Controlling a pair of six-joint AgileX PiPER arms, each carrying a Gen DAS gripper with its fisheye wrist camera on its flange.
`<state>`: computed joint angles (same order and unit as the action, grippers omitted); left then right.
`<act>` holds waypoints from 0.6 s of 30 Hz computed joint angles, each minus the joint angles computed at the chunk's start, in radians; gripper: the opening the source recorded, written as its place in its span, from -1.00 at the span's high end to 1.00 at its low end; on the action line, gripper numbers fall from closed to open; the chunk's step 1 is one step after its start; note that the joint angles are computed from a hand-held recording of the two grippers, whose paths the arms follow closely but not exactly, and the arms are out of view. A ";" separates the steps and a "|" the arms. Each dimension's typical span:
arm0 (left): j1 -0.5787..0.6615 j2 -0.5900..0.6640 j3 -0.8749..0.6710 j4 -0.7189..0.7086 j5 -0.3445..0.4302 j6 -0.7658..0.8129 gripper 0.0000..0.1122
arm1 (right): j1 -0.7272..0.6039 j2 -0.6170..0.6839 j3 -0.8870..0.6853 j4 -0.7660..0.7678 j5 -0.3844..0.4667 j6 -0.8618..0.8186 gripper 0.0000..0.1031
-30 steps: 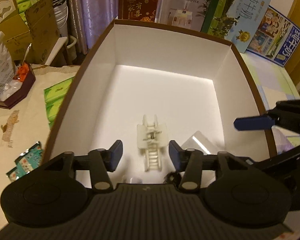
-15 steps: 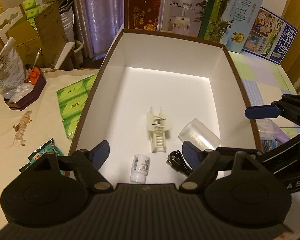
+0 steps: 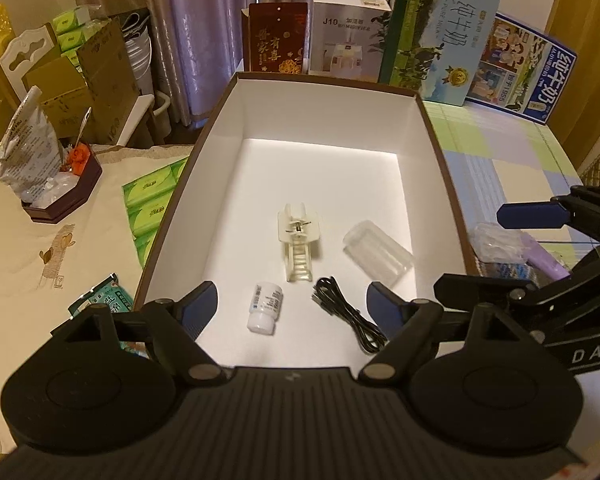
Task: Organize objects
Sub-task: 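Withdraw both tools from the box back toward the table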
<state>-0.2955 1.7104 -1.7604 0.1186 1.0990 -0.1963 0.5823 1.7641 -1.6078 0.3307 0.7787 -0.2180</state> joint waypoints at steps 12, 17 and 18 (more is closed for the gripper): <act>-0.154 -0.111 0.105 0.074 0.019 -0.131 -0.41 | -0.084 -0.214 0.243 0.075 -0.024 -0.071 -0.75; -0.230 -0.127 0.112 0.119 0.040 -0.208 -0.41 | -0.153 -0.300 0.335 0.130 -0.010 -0.137 -0.75; -0.250 -0.129 0.112 0.130 0.046 -0.227 -0.41 | -0.169 -0.314 0.350 0.139 -0.004 -0.148 -0.75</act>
<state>-0.5454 1.5819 -1.6480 0.2485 1.1454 -0.4236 0.4133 1.4501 -1.2581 0.4695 0.7749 -0.3660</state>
